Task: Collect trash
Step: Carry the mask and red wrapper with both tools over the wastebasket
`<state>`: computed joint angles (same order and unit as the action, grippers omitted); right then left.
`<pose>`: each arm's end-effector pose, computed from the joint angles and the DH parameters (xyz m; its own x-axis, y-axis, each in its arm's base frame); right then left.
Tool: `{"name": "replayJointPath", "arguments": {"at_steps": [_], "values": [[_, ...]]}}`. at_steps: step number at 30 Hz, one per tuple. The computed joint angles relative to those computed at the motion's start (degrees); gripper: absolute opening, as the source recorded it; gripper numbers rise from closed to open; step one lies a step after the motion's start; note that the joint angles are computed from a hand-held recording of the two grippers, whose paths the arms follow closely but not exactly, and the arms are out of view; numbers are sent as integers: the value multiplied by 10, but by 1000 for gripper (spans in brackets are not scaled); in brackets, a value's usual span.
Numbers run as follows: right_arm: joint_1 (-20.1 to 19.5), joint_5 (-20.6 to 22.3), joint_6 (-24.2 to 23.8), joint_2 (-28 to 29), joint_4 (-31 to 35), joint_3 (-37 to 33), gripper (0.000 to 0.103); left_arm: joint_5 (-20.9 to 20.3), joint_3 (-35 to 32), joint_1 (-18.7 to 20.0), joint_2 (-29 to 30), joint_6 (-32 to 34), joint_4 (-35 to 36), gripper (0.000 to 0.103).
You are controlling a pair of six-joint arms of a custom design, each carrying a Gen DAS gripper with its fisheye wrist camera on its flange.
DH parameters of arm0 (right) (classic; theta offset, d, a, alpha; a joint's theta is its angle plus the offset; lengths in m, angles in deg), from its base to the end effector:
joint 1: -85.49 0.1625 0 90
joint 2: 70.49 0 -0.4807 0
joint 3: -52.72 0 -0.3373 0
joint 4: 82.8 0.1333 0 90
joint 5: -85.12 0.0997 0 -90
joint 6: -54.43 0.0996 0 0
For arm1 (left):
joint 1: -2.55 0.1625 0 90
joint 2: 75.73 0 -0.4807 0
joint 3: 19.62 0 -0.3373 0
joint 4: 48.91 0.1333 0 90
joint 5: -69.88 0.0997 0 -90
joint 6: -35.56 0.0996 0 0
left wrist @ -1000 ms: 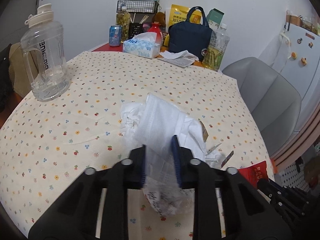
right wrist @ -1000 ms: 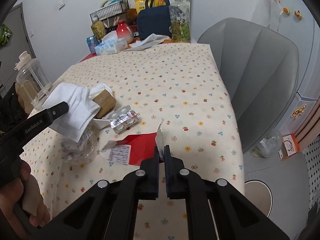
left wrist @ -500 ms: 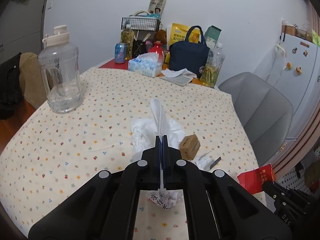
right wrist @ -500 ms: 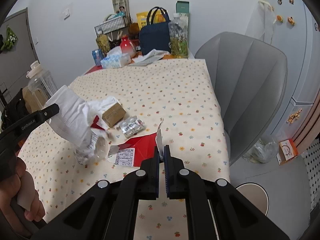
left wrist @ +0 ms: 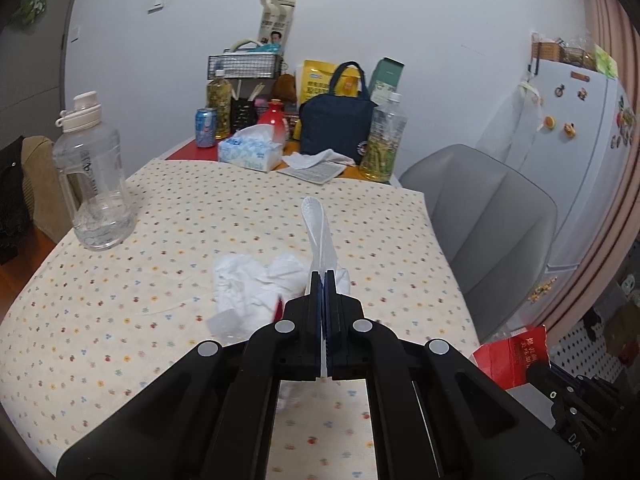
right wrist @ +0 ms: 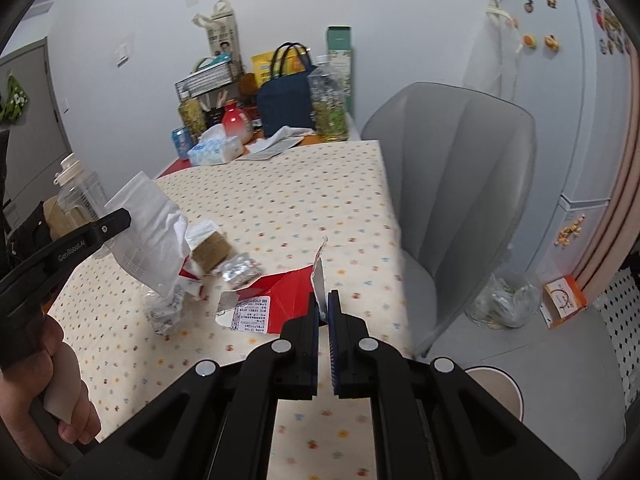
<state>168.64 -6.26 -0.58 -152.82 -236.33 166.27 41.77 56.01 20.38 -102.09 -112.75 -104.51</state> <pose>0.0715 -0.5022 0.4332 -0.6509 -0.6118 0.4496 -0.7541 0.5893 -0.2898 -0.5179 -0.3989 0.0161 -0.6425 -0.6278 -0.4394 0.2733 0.3479 -0.8968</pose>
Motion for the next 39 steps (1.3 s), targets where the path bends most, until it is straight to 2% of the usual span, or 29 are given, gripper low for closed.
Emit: {"name": "replayJointPath", "arguments": {"at_steps": [8,19,26,32,39], "values": [[-33,2,6,-3,10,-42,6,39,-90,21,60,108,-39,2],[-80,-1,26,4,15,-100,6,75,-164,41,123,311,-187,2],[-108,-4,33,13,13,-128,6,71,-194,57,160,460,-321,2],[-134,-6,44,31,21,-161,6,60,-274,73,217,586,-393,2],[-163,-6,57,55,41,-204,6,39,-392,87,285,669,-392,2]]}}
